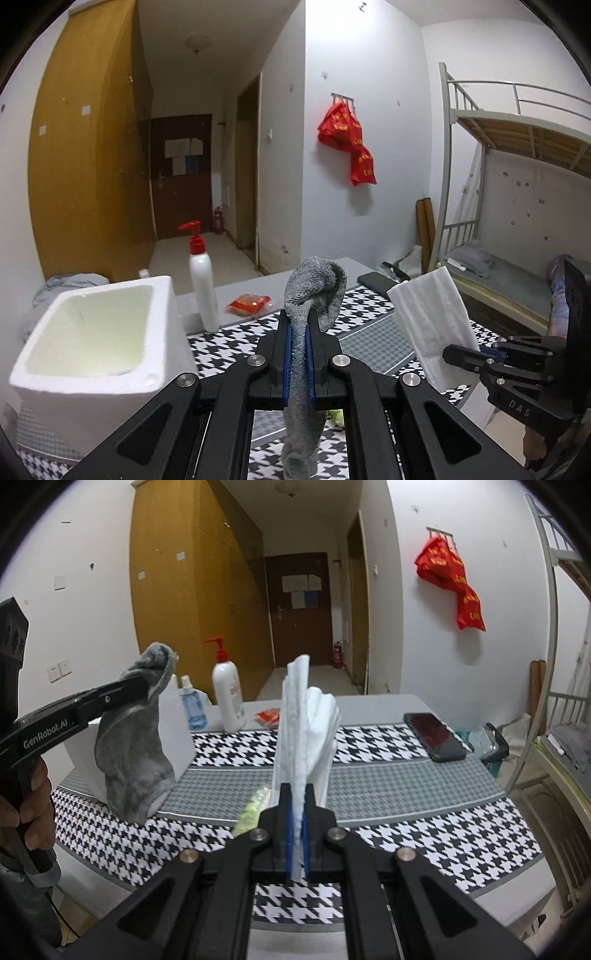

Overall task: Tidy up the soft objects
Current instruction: 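Carry the sock and tissues with both grippers toward the white foam box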

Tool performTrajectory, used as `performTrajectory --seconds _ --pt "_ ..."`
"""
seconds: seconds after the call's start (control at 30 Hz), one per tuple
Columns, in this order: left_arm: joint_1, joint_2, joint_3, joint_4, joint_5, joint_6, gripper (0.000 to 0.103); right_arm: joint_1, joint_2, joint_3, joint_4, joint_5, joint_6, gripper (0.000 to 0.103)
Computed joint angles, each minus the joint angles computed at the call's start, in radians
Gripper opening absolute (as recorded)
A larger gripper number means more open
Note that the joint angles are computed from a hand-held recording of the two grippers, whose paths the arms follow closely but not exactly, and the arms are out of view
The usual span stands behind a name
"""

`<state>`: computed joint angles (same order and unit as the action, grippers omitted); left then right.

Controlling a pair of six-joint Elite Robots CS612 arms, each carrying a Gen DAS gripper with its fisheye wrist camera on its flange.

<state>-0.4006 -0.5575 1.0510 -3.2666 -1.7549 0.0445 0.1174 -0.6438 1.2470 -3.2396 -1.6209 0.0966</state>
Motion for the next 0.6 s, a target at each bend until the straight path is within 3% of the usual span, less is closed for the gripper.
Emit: performTrajectory --seconds 0.6 --pt "0.019 -0.062 0.129 -0.140 0.108 -0.044 0.007 0.021 0.024 -0.058 -0.032 0.131 -0.073 0.006"
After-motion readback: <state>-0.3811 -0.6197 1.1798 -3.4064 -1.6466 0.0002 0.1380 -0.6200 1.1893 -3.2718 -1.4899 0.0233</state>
